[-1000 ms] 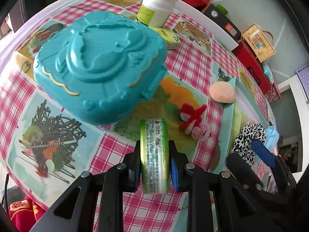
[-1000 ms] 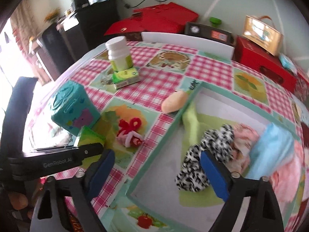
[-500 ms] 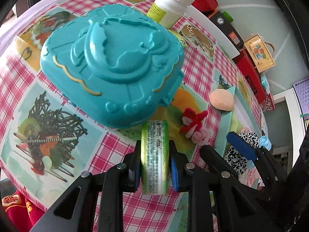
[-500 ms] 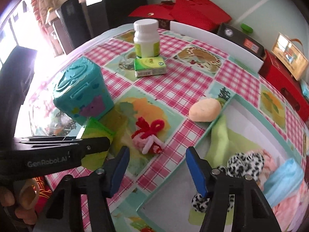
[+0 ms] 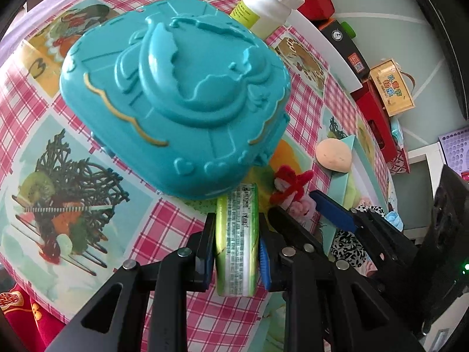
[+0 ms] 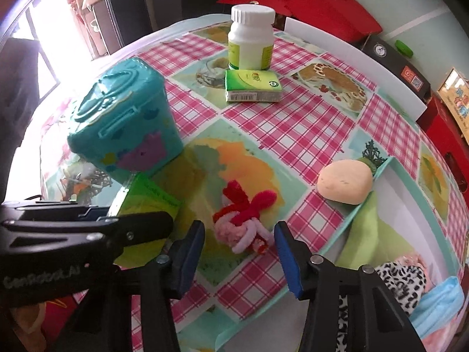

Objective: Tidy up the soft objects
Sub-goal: 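Lift the green packet with the left tool while the right tool grasps the red-ribboned pink plush toy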

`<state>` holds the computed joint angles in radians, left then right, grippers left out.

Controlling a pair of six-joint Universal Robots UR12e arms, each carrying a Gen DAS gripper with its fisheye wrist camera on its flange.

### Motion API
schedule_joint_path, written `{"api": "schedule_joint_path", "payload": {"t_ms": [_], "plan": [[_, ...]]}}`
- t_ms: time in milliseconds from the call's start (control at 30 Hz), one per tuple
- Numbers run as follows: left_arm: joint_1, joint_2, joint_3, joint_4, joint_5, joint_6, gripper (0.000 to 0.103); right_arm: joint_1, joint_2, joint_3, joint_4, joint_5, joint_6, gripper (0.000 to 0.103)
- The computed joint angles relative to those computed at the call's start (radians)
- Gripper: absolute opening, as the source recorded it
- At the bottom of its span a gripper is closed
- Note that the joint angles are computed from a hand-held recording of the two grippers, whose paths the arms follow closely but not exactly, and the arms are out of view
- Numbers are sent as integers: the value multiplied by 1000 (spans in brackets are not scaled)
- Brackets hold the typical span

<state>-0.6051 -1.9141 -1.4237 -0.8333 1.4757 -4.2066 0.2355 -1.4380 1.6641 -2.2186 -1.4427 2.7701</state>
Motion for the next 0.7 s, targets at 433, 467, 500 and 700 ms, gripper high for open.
{"api": "schedule_joint_path", "payload": {"t_ms": [433,467,500,700], "plan": [[1,-4,0,4,-5,-2,26,2,7,1,-4,-11,58,35],[1,-4,-1,6,-5,-2,26,2,7,2,-7,-10,65,35],[1,-5,0,5,-3,0,26,1,5,5,-11,-8,74,35],[1,-12,5,11,-8,5,24,-2,-9,21,-28,-2,119,34]]}}
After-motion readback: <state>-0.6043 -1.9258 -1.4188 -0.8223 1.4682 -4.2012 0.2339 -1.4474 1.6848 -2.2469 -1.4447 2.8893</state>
